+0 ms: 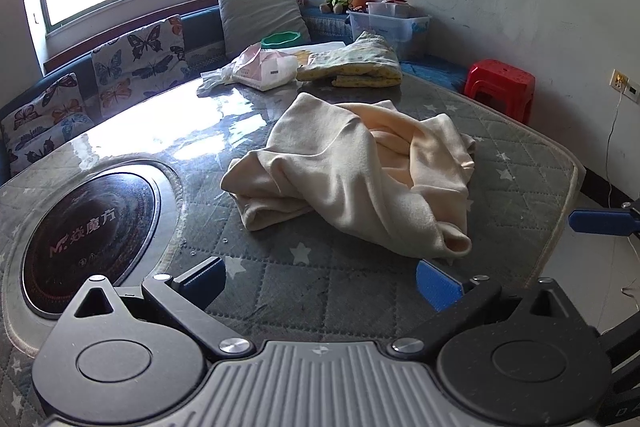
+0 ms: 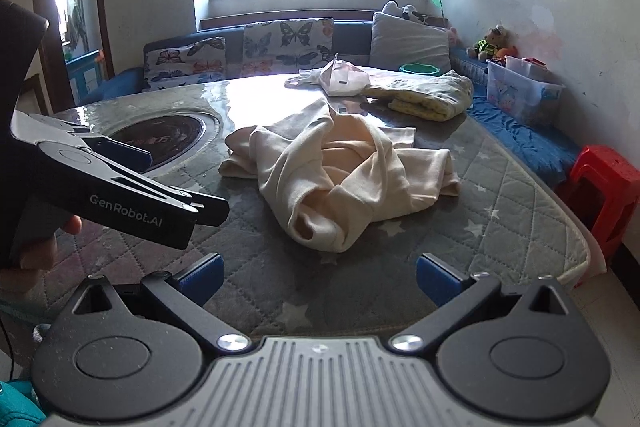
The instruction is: Fold clothes
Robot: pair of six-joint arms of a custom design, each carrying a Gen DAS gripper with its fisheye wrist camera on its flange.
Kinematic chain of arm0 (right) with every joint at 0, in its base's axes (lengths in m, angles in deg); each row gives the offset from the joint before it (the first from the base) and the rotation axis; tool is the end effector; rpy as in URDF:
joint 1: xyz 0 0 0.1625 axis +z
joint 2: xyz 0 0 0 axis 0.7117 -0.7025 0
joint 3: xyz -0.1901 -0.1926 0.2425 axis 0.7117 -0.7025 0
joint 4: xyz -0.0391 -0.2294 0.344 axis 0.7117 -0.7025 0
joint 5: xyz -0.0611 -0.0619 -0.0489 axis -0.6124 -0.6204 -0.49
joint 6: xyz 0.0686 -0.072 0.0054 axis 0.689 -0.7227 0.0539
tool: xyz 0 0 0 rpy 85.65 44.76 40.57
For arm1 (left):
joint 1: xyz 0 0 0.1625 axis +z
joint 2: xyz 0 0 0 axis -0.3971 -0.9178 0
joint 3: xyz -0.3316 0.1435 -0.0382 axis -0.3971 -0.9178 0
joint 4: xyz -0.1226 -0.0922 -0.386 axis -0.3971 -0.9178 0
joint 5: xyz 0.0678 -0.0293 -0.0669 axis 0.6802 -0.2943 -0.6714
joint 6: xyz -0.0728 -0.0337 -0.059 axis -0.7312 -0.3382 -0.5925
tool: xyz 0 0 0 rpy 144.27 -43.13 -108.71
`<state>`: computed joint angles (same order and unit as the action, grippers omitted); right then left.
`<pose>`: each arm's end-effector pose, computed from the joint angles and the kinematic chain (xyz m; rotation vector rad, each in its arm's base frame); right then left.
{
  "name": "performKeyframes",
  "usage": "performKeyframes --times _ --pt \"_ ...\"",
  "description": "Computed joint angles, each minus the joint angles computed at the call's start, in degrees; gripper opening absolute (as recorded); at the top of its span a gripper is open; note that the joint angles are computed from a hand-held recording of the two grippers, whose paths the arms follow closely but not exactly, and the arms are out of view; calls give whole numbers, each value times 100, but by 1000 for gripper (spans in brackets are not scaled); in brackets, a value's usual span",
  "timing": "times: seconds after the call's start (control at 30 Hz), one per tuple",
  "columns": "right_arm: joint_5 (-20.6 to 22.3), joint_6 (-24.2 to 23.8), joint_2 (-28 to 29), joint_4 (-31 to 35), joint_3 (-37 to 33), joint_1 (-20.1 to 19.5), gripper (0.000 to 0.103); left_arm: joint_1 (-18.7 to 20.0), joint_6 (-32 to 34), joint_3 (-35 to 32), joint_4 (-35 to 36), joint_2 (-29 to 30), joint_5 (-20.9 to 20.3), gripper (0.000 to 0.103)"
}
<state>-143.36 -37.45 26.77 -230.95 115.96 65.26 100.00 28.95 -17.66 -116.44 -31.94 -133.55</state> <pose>0.2347 -0.4608 -0.0799 0.2360 -2.0808 1.1347 -0.0407 -0.8170 0.0894 1.4739 2.3380 -0.5735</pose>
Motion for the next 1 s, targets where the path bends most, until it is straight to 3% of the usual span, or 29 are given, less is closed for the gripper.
performKeyframes --times 0.3,0.67,1.0 --pt "-52 -2 0 372 -229 -67 103 -5 -169 751 -309 -451 314 103" --pt "-88 164 48 529 -366 -114 103 58 -243 2830 -1053 -1875 535 103" --pt "-84 365 27 688 -384 -182 103 -79 -541 3666 -1325 -2453 893 103"
